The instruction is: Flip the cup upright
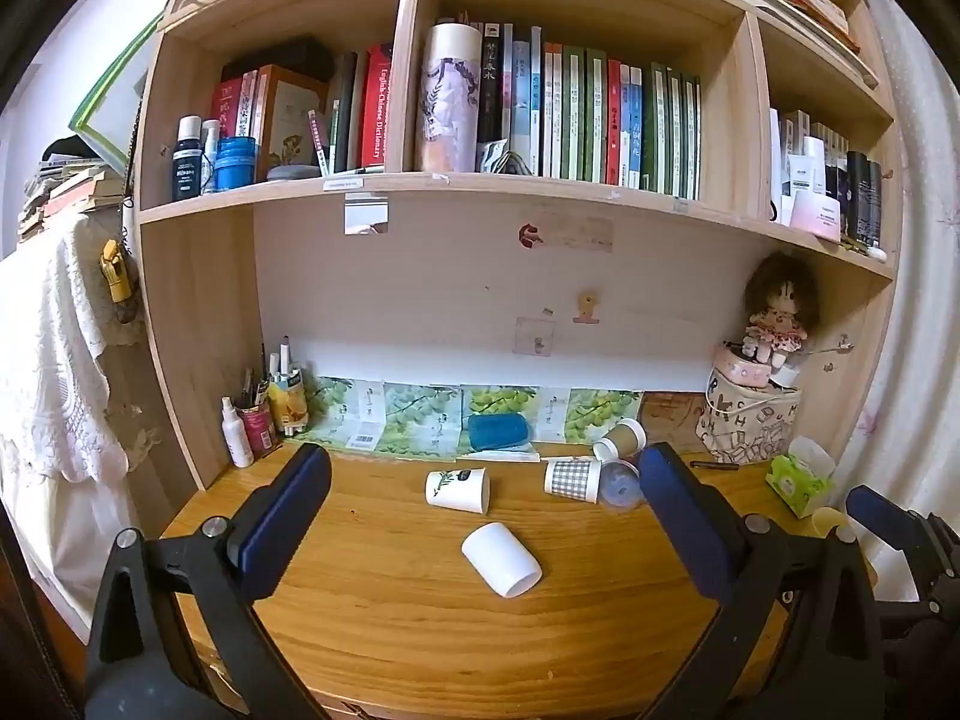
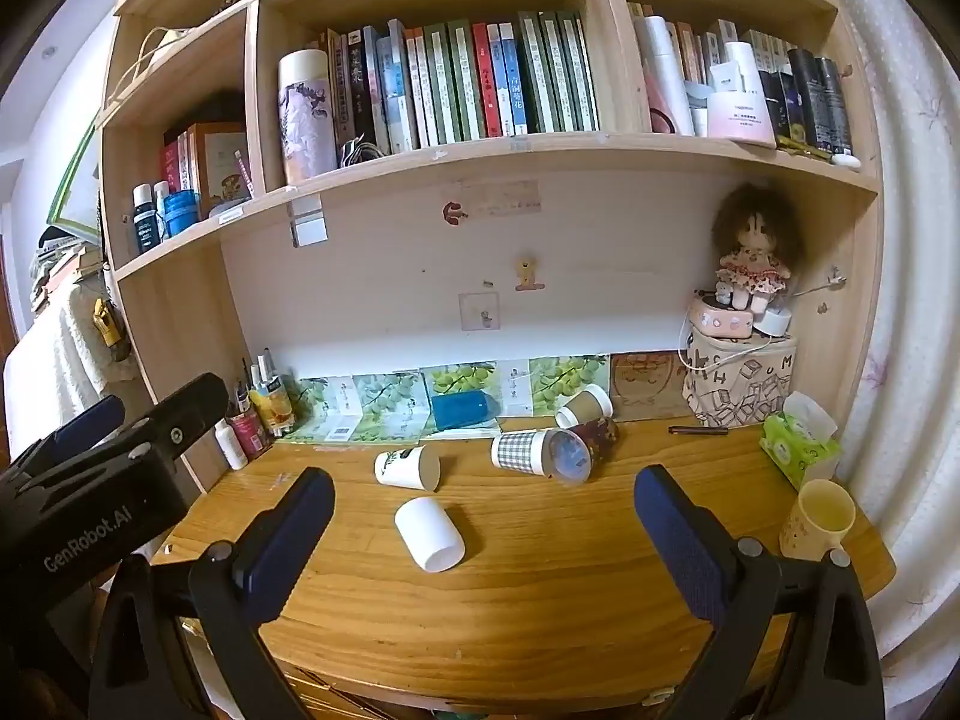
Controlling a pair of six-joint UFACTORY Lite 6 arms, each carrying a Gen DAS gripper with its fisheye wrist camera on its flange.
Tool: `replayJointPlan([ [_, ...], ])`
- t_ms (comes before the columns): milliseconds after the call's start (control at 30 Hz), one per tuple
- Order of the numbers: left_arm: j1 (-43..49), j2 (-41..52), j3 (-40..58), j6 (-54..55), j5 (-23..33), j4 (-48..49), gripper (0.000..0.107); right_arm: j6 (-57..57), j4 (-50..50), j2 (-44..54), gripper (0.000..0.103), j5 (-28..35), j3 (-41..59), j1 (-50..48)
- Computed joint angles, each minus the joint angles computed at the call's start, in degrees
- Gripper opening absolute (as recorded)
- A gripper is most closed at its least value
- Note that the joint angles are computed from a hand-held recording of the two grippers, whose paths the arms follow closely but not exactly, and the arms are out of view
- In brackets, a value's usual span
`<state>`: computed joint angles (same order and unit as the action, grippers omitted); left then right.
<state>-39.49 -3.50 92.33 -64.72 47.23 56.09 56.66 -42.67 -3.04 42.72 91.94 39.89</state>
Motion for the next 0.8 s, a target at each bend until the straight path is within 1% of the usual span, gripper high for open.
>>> replayJointPlan([
  [67,0.7,0.0,0.1,0.8,-0.5,-0.7,0.103,1.5,-1.3,-0.8,0.101,0.4,-1.1,0.9],
  [133,1.1,-0.2,-0.3,0.8,-1.0,-0.8,0.103,4.5,-4.6,1.8,0.101,3.2,1.7,3.8],
  [500,6.3,-3.5,-3.7,4.9,-7.1,-4.5,0.103,9.4,-9.6,5.5,0.101,9.1,5.7,8.6],
  [800,10.5,-4.6,-4.9,13.0,-11.7,-12.1,0.103,13.5,-12.8,8.4,0.101,15.6,9.1,12.6],
])
